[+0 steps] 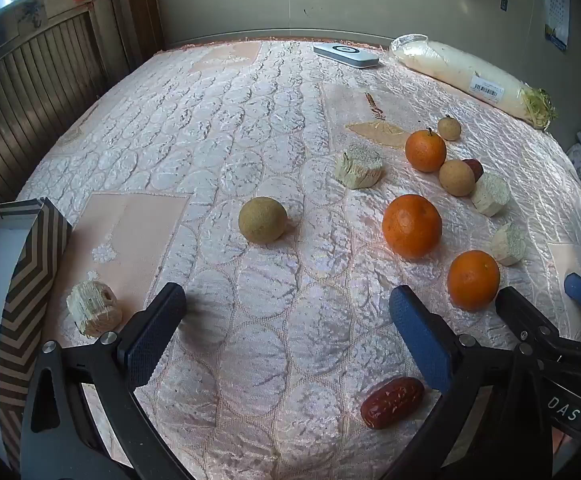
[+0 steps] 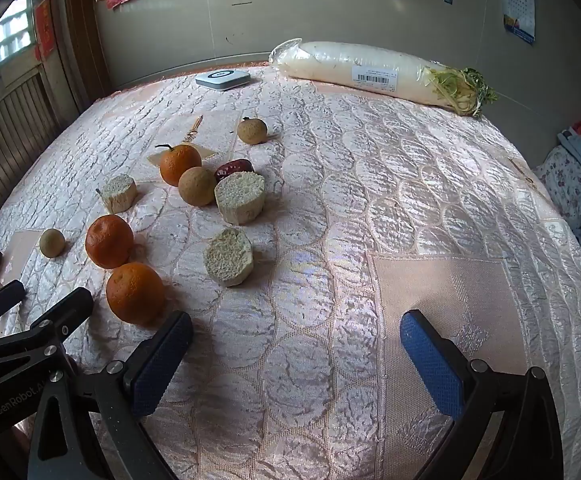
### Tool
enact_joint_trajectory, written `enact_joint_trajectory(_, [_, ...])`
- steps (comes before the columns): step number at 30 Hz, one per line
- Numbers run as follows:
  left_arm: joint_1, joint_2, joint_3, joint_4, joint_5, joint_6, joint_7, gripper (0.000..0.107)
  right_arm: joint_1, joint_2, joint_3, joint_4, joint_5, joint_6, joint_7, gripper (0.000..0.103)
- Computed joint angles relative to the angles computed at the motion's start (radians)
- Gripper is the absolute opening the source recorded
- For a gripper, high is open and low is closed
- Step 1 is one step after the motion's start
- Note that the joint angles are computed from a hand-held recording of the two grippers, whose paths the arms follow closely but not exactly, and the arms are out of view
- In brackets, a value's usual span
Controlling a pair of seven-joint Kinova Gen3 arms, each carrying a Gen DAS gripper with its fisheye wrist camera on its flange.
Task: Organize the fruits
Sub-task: 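Reach the left gripper toward the pale green-white block near the tray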
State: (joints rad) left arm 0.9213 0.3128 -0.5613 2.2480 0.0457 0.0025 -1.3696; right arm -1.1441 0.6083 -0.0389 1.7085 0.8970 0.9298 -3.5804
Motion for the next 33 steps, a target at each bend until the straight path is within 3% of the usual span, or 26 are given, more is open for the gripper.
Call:
enact_joint_trajectory(6, [-0.025, -0.009, 0.023, -0.014, -0.01, 0.036, -0.006, 0.103, 0.001, 0.001, 0.0, -0.001, -0.001, 0.0, 0.002, 0.103])
enact_joint_trajectory(10, [-0.137, -0.029, 0.135, -0.072, -0.043, 0.165, -0.01, 0.102, 0.021, -0.006, -0.015, -0.012, -0.03, 0.002, 0.048, 0.103])
enact_joint_trajectory(12, [-0.142, -0.047, 0.152, -0.073, -0.079, 0.184, 0.018, 0.102, 0.027, -0.016, -0.017, -0.011, -0.051, 0.003, 0.068, 0.103])
enact_joint_trajectory(16, [-0.13, -0.103, 0.159, -0.08, -0.155, 0.235, 0.073, 0.102, 0.01, -0.041, -0.014, -0.02, -0.055, 0.054, 0.079, 0.103])
enact_joint_trajectory(21, [-0.193, -0.194, 0.223, -0.085, -0.197, 0.286, 0.1, 0.102, 0.003, -0.07, -0.028, -0.066, -0.064, 0.136, 0.103, 0.103])
enact_joint_trajectory(24, [-0.239, -0.216, 0.265, -0.109, -0.197, 0.335, 0.094, 0.102, 0.011, -0.084, -0.039, -0.089, -0.072, 0.169, 0.123, 0.103])
enact_joint_trajectory(33, [-0.37, -0.246, 0.383, -0.11, -0.17, 0.357, 0.059, 0.102, 0.009, -0.102, -0.058, -0.116, -0.047, 0.212, 0.137, 0.103])
